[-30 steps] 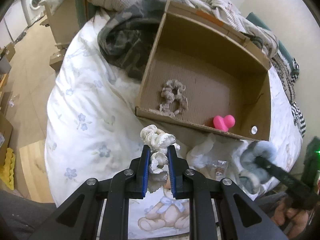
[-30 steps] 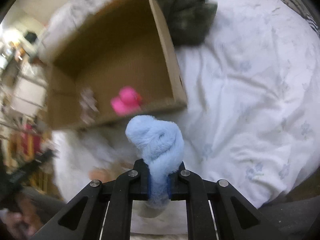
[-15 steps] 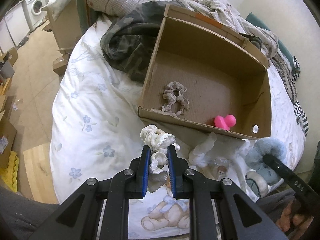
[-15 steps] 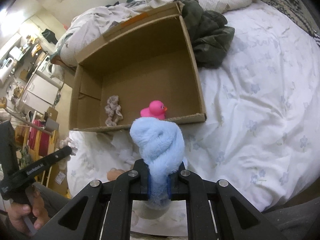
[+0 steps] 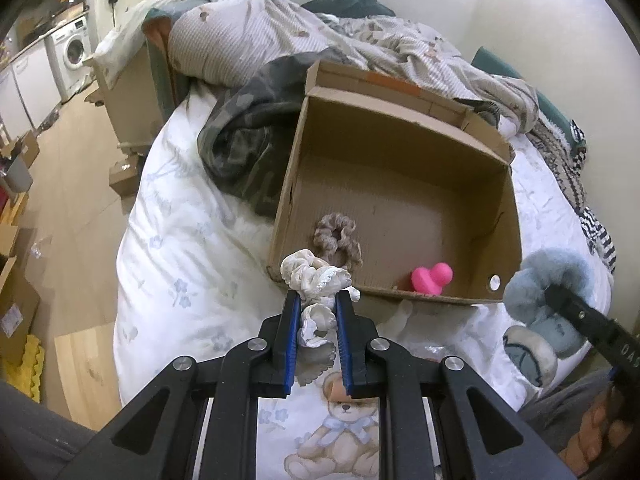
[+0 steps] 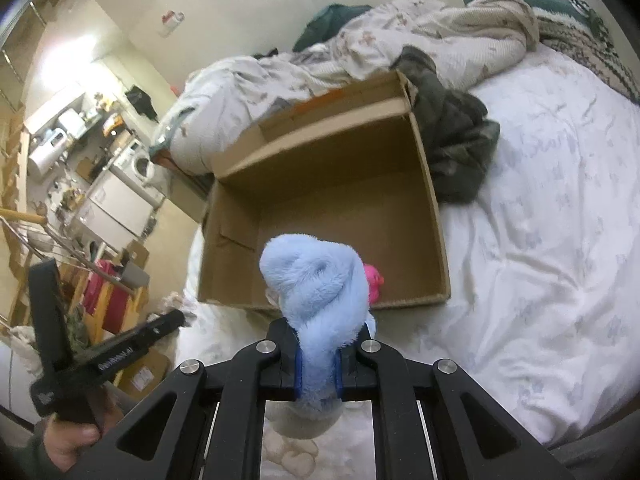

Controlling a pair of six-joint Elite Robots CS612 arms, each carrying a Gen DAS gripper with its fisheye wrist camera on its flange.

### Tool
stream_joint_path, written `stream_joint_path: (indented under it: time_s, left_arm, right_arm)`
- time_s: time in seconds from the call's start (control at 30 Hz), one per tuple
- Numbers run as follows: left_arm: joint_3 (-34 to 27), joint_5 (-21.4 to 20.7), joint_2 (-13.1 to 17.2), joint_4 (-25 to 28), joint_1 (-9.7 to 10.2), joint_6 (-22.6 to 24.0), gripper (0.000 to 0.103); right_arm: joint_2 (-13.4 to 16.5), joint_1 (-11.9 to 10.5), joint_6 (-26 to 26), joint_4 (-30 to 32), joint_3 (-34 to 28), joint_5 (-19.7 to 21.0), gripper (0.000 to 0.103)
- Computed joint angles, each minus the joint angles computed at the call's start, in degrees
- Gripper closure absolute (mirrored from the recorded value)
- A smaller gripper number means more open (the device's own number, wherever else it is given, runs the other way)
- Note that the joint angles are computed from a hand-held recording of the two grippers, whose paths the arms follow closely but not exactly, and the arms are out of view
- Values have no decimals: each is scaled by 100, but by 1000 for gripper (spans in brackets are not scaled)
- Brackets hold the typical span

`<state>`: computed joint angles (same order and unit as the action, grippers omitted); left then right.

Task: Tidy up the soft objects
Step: 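Grasp the cream scrunchie with the left tool while the right tool grasps the blue plush, then carry the cream scrunchie with the left tool while the right tool carries the plush into the box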

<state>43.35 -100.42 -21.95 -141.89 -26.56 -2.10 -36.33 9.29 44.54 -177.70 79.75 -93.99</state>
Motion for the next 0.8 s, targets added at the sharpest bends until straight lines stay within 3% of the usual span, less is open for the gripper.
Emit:
stream_joint_path:
  time_s: [0.27,0.43,0.63,0.8]
  left_arm:
    - [-534,-465,152,189,16,66,87]
    - [-1280,-721,472,663,9,187,87]
    - [-2073,-215,909,963,-91,377,87]
    - [-2462,61,1247,1039,-131,416,87]
  right_arm:
    - [-40,-161,77,-256,-56,191,91]
    - [7,-223,-293,-22,-279,88,91]
    - [154,-272,-417,250,-447,-19,91]
    - [245,-306,8,512,-473,29,91]
